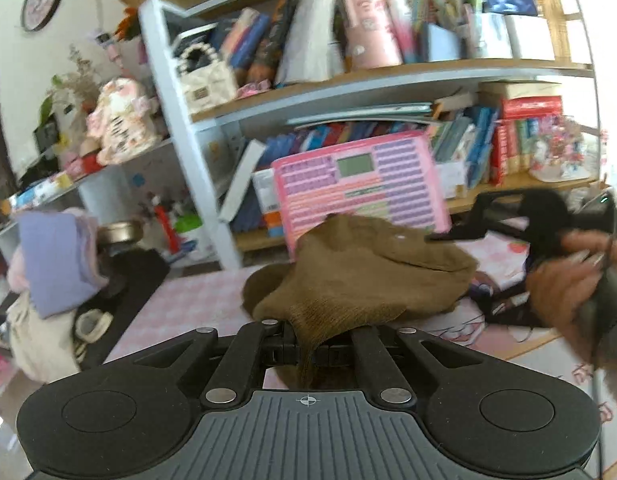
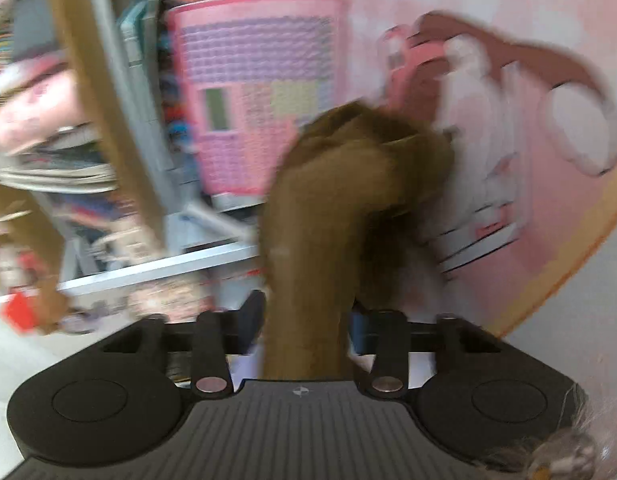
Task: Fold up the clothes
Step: 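Grasp the brown skirt's waistband with the left gripper while the right gripper grasps another edge, then lift the skirt with both grippers and shake it out over the table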
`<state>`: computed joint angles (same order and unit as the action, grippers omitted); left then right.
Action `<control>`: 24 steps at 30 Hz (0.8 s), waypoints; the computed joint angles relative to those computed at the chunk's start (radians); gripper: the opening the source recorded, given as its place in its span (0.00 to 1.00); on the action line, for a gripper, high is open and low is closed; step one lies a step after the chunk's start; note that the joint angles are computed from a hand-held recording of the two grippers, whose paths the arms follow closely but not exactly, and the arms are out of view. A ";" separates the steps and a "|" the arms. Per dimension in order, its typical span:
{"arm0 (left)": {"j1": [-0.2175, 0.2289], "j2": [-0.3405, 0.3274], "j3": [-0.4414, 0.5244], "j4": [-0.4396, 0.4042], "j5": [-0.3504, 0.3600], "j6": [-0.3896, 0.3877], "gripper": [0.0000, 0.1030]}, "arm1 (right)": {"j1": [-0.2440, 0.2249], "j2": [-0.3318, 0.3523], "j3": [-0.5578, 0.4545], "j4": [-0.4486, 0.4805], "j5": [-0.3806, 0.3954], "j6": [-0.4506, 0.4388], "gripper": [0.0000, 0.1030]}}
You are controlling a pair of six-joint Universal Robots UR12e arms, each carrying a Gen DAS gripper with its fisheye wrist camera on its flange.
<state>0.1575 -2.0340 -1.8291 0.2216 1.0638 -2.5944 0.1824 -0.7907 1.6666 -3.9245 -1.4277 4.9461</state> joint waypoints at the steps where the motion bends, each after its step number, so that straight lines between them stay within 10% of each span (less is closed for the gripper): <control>1: 0.004 0.001 -0.001 0.010 0.005 -0.011 0.03 | 0.001 0.008 -0.011 -0.037 -0.002 0.003 0.36; 8: 0.011 -0.006 -0.009 0.147 0.086 -0.154 0.03 | -0.007 0.022 -0.041 0.035 -0.046 0.036 0.37; 11: 0.014 -0.004 -0.004 0.123 0.109 -0.165 0.03 | -0.010 0.018 -0.035 0.088 -0.052 0.048 0.07; 14: 0.016 0.000 -0.006 0.079 0.079 -0.124 0.03 | -0.007 -0.014 -0.005 0.137 -0.099 -0.016 0.04; 24: 0.011 0.008 -0.023 -0.102 -0.316 0.056 0.06 | -0.023 -0.195 0.070 0.026 -0.394 -0.754 0.04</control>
<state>0.1689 -2.0257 -1.8526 0.1193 0.7474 -2.5387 0.1593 -0.9861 1.7370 -3.8988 -1.8218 4.1919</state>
